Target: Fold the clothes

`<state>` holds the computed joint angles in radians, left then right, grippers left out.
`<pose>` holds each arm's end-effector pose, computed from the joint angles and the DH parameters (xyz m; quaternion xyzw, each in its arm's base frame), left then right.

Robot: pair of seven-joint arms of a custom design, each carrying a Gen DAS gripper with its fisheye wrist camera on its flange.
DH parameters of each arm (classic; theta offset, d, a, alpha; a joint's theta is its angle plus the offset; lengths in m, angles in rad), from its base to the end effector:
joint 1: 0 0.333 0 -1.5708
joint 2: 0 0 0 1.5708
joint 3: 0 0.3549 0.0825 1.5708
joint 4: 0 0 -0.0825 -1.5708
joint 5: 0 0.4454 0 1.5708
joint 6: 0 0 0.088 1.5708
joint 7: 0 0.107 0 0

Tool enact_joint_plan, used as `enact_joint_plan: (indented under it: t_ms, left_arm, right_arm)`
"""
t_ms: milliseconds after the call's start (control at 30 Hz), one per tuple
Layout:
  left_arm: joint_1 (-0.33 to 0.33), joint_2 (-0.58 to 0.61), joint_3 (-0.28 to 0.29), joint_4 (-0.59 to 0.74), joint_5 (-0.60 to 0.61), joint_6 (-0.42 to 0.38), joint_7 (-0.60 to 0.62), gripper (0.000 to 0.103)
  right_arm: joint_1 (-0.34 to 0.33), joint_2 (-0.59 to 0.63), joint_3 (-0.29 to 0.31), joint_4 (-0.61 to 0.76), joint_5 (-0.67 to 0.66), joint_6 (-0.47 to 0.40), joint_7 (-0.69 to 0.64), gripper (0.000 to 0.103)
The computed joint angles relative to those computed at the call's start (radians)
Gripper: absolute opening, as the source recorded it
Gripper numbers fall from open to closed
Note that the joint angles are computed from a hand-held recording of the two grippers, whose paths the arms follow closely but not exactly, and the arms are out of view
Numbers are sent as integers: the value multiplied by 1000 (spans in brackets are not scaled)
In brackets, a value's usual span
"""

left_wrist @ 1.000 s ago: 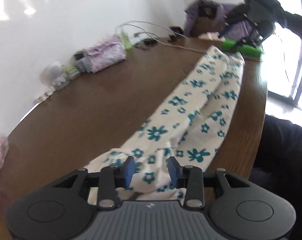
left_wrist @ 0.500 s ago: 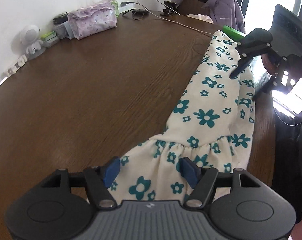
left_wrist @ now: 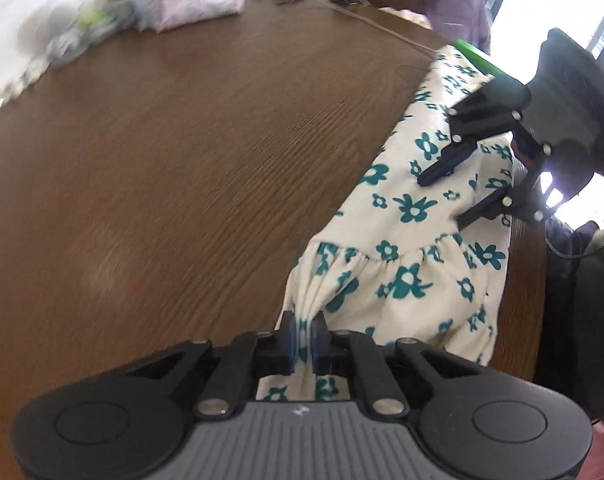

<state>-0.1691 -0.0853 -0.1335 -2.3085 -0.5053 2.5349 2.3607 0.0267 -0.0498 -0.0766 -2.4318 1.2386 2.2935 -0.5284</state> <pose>0.5472 -0.1658 0.4124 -0.4019 0.8876 -0.2211 0.0432 0.5206 -0.0050 0.3213 -0.8850 0.1987 -0.0843 0.4126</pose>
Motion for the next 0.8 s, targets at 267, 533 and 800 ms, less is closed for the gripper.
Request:
enact_joint_plan:
  t_ms: [267,533,800]
  left_arm:
    - [9,-75,15,-86,128,60,-166,11]
    - [37,-172,38,-186,330,134,-415,10]
    - [-86,-92,96,-147,267,263,-220,62]
  right_arm:
    - [6,-17,-1,-39,86,55,-54,38]
    - [8,-23,-1,-47,117,65,-75,39]
    - [-2,-39,-15,-35,95,26,-15,39]
